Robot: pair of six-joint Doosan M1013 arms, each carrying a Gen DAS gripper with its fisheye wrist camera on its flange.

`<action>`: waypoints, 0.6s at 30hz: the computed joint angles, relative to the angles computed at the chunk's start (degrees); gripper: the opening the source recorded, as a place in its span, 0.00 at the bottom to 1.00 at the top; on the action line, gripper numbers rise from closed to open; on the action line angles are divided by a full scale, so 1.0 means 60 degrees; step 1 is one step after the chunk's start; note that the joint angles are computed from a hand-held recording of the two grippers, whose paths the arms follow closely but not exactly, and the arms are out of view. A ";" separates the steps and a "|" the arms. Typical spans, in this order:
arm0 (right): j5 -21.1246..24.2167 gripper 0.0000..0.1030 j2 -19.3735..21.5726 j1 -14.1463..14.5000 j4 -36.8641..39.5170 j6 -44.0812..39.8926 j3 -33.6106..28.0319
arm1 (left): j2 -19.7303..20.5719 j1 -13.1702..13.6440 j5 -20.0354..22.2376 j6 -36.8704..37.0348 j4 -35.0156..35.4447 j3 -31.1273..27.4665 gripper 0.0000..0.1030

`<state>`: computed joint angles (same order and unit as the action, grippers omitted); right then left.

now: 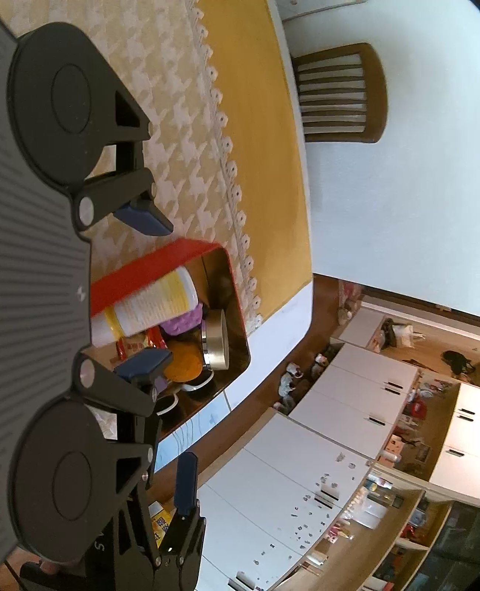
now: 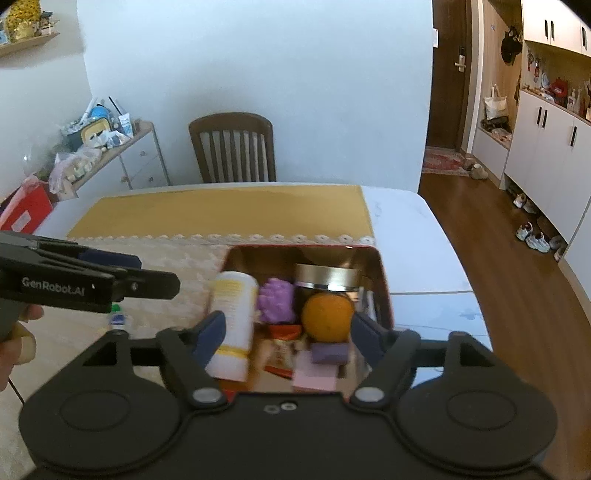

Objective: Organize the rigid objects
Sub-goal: 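Release sunglasses into red tin with right gripper while left gripper drops bottle in, then grasp the pink tube with left gripper while right gripper moves to the nail clipper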

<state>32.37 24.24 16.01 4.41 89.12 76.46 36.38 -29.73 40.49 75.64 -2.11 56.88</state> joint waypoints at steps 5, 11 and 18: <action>-0.0172 0.83 -0.0066 0.0307 -0.0291 0.0460 0.0077 | -0.0524 0.0177 -0.0489 0.0328 -0.0123 0.0808 0.71; -0.0168 0.87 -0.0026 0.0660 -0.0688 0.0977 0.0070 | -0.0979 0.0507 -0.0790 0.0542 -0.0410 0.1544 0.77; -0.0389 1.00 0.0079 0.1022 -0.0147 0.0265 0.0077 | -0.1163 0.0672 -0.1025 0.0020 0.0752 0.2105 0.80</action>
